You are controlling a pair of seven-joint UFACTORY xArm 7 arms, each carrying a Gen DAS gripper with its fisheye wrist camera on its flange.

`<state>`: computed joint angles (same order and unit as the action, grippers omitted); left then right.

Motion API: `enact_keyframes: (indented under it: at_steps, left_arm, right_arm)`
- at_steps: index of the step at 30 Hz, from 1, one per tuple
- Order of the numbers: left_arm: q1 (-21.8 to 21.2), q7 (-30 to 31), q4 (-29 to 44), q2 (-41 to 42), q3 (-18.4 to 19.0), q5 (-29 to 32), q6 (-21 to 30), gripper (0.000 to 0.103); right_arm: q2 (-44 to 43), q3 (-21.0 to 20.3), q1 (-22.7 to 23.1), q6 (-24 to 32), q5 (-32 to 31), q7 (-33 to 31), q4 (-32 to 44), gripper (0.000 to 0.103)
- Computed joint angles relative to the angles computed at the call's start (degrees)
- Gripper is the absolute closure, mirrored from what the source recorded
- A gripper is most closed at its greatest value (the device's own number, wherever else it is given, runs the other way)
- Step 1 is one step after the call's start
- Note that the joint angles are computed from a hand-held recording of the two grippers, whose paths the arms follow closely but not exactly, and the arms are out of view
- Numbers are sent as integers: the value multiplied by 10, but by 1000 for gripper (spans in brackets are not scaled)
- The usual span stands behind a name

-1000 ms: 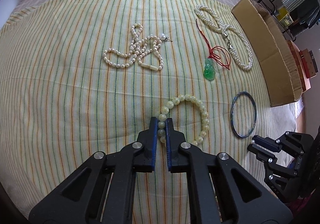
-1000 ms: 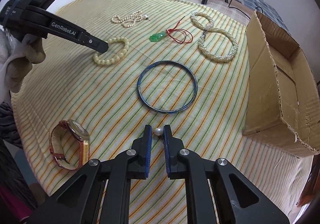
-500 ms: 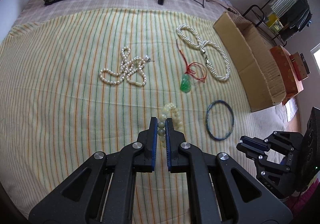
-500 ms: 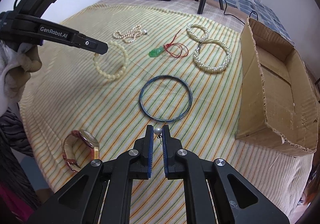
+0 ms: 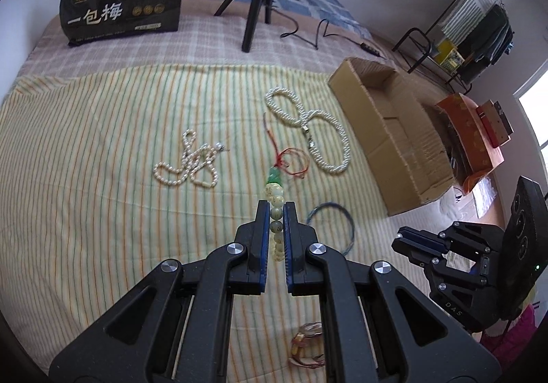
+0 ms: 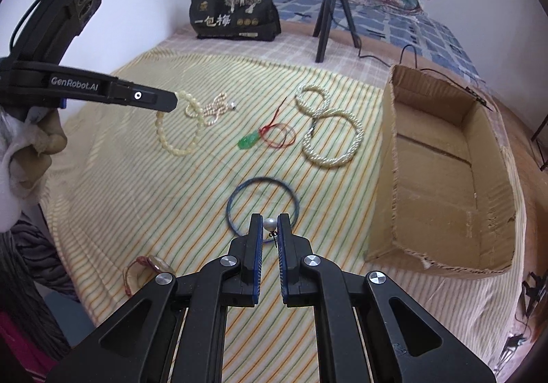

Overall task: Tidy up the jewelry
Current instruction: 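Carry earring in right tool and bracelet in left tool over the cardboard box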

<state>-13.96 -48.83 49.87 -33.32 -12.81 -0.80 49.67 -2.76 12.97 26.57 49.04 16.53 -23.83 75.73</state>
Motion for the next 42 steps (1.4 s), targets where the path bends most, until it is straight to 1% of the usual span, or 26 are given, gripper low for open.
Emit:
enact_keyframes:
  at_steps: [9,15,23,28,34,42]
  left_arm:
    - [-3,-3,74,62,-19,25,-32,98]
    - [-9,-13,134,124,-29,51,-58,98]
    - [-37,-32,217,210,-37,85,-92,98]
    - [-64,-41,273,271,-35,111,-105,98]
    - [-102,-37,318,330,-20,112,-100,98]
    - [-128,-32,327,352,-5,112,-84,98]
  right_arm:
    - [-4,-16,-22,-26,1,15,15,96]
    - [0,-27,-41,-36,-1,34,28,96]
    - [13,-36,-65,-53,-18,56,41,96]
    - [22,-44,-80,-54,-26,65,45,96]
    - [34,-49,-96,-55,-38,75,44,96]
    - [46,-49,-106,-53,-33,78,52,96]
